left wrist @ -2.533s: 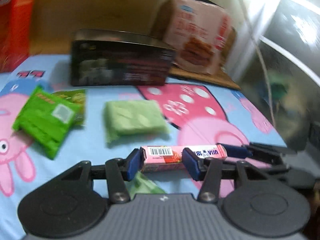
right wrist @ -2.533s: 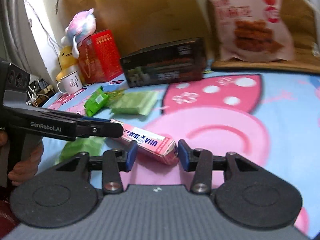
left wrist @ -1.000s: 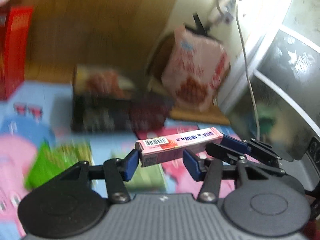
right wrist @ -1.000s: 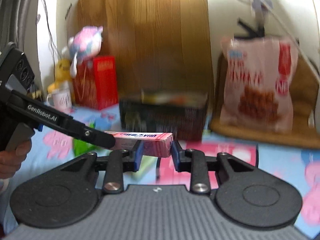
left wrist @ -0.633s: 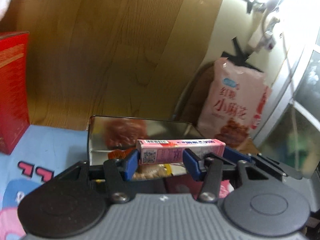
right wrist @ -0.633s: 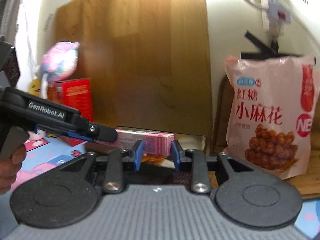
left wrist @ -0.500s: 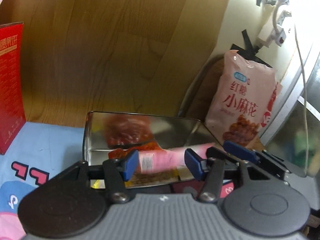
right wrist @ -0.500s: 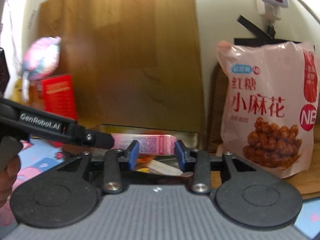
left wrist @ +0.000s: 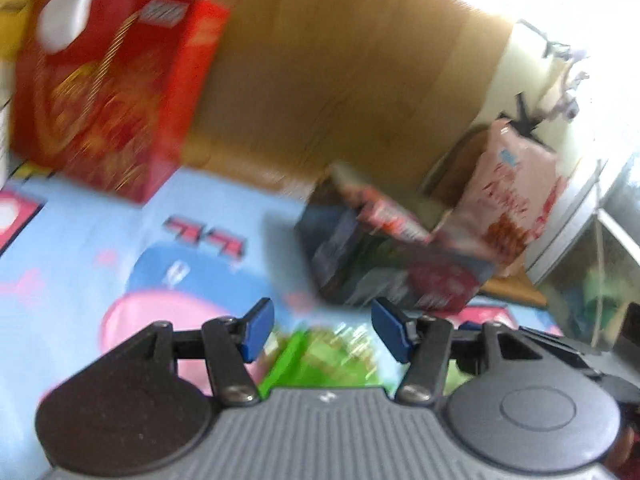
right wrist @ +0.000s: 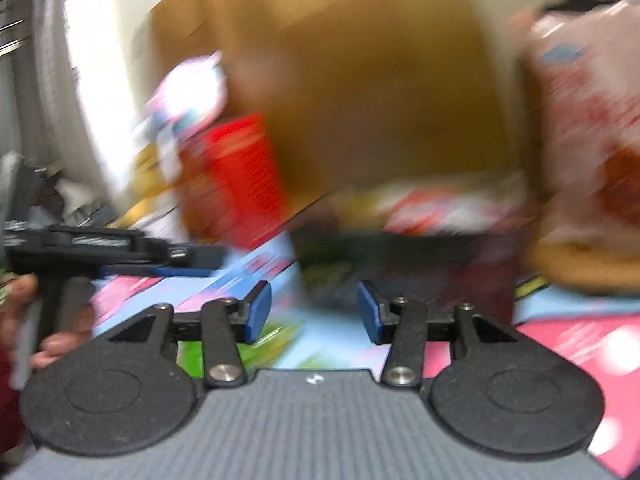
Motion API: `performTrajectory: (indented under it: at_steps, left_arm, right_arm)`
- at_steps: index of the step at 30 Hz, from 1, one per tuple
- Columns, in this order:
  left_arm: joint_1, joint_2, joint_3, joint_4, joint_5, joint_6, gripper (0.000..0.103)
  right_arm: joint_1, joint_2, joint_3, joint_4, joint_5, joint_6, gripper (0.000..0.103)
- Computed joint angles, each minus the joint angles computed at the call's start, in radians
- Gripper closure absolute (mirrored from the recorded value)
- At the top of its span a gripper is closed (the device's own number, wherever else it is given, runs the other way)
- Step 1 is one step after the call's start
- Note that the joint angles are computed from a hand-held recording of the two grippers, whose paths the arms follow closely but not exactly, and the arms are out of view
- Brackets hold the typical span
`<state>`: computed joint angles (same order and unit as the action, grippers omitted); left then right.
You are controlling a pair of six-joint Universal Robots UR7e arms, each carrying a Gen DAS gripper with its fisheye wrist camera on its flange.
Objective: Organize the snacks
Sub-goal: 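Move the left gripper toward the bright green biscuit bag, then grasp the bright green biscuit bag with the left gripper and lift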
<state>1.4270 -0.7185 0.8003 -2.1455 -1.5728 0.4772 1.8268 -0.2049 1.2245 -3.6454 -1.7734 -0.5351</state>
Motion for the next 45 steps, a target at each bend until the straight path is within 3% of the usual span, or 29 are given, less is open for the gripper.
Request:
performTrajectory:
  at_steps: [2, 4, 6, 8, 15, 20, 24, 26, 35, 39, 43, 45]
  left_arm:
    - [0.012, 0.008, -0.017, 0.036, 0.018, -0.042, 0.048]
    - [0.024, 0.009, -0.022, 0.08, 0.01, -0.067, 0.056]
    - [0.039, -0.017, 0.017, 0.08, -0.034, -0.077, 0.065]
    - [0.044, -0.062, 0.09, 0.047, -0.036, -0.079, 0.066]
    - [0.066, -0.203, 0.28, -0.021, -0.032, -0.079, 0.067]
    - [0.084, -0.245, 0.309, -0.002, -0.05, -0.083, 0.067]
    - [0.09, -0.259, 0.311, -0.035, -0.063, -0.068, 0.061]
    - [0.092, -0.254, 0.298, -0.033, -0.073, -0.062, 0.059]
    - [0.082, -0.224, 0.281, -0.006, -0.053, -0.03, 0.056]
    - [0.078, -0.215, 0.275, 0.022, -0.062, -0.016, 0.056]
    - [0.069, -0.23, 0.322, 0.001, -0.066, 0.019, 0.058]
    - [0.066, -0.238, 0.339, -0.007, -0.064, 0.029, 0.058]
  right_arm:
    - [0.016, 0.036, -0.054, 0.082, -0.028, -0.032, 0.053]
    - [0.028, 0.071, -0.113, 0.149, -0.059, -0.045, 0.053]
    - [0.033, 0.1, -0.163, 0.217, -0.092, -0.019, 0.052]
    - [0.039, 0.112, -0.179, 0.254, -0.107, 0.01, 0.053]
    - [0.063, 0.105, -0.135, 0.246, -0.11, -0.031, 0.05]
    - [0.073, 0.112, -0.113, 0.167, -0.151, -0.029, 0.046]
    - [0.077, 0.085, -0.024, 0.099, -0.118, 0.007, 0.041]
    - [0.086, 0.095, -0.02, 0.08, -0.138, -0.009, 0.027]
    - [0.115, 0.183, -0.14, 0.145, -0.256, -0.143, 0.027]
    - [0.113, 0.201, -0.184, 0.166, -0.268, -0.156, 0.028]
    - [0.112, 0.207, -0.195, 0.151, -0.272, -0.191, 0.054]
    - [0.108, 0.202, -0.182, 0.136, -0.264, -0.198, 0.059]
